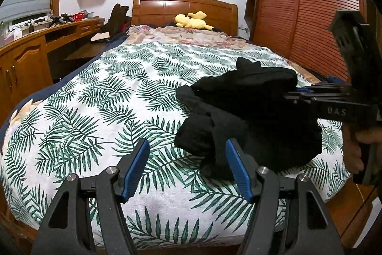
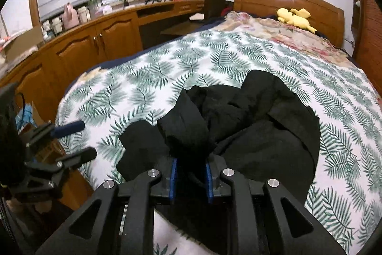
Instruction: Fold large clothes
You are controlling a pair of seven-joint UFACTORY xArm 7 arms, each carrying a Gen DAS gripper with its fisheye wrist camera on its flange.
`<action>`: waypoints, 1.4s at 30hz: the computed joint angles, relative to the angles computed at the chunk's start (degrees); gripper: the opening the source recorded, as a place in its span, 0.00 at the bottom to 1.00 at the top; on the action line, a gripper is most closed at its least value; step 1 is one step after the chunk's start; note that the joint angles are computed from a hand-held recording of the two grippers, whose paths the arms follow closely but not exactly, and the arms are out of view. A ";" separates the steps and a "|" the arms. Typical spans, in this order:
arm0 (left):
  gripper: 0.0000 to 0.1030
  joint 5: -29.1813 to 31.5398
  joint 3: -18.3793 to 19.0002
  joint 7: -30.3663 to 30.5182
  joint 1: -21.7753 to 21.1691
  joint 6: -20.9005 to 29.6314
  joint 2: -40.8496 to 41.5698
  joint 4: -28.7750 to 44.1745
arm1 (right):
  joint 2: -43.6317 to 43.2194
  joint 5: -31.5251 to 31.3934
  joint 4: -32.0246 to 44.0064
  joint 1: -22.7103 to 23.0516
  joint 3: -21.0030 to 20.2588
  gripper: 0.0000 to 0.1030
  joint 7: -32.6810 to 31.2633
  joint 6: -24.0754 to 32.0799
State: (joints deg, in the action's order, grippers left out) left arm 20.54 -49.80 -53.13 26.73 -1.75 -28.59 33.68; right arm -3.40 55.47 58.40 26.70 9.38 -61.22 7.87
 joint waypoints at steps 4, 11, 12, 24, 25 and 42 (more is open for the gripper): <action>0.65 0.56 -0.66 0.22 0.58 0.02 0.24 0.26 | -2.36 -5.39 -1.48 0.07 -0.44 0.43 4.60 0.87; 0.65 0.45 -0.90 -0.08 0.80 -0.25 0.22 0.23 | -8.31 2.75 -3.60 2.74 -3.77 0.55 -4.47 3.47; 0.65 0.40 -1.02 -0.13 0.93 -0.40 0.12 0.21 | -8.36 1.10 -3.51 2.33 -3.88 0.55 -3.06 3.10; 0.65 -0.70 -3.83 0.62 3.14 -1.02 0.58 1.46 | 0.28 -15.06 0.40 -3.34 -2.80 0.32 17.38 7.41; 0.65 -0.73 -3.99 0.60 3.21 -0.94 0.61 1.61 | 1.34 -17.82 1.06 -3.81 -2.06 0.32 19.68 8.51; 0.65 -5.77 -14.43 3.37 12.02 -9.35 3.86 5.93 | 6.55 -0.86 3.40 -7.56 3.88 0.33 3.40 7.83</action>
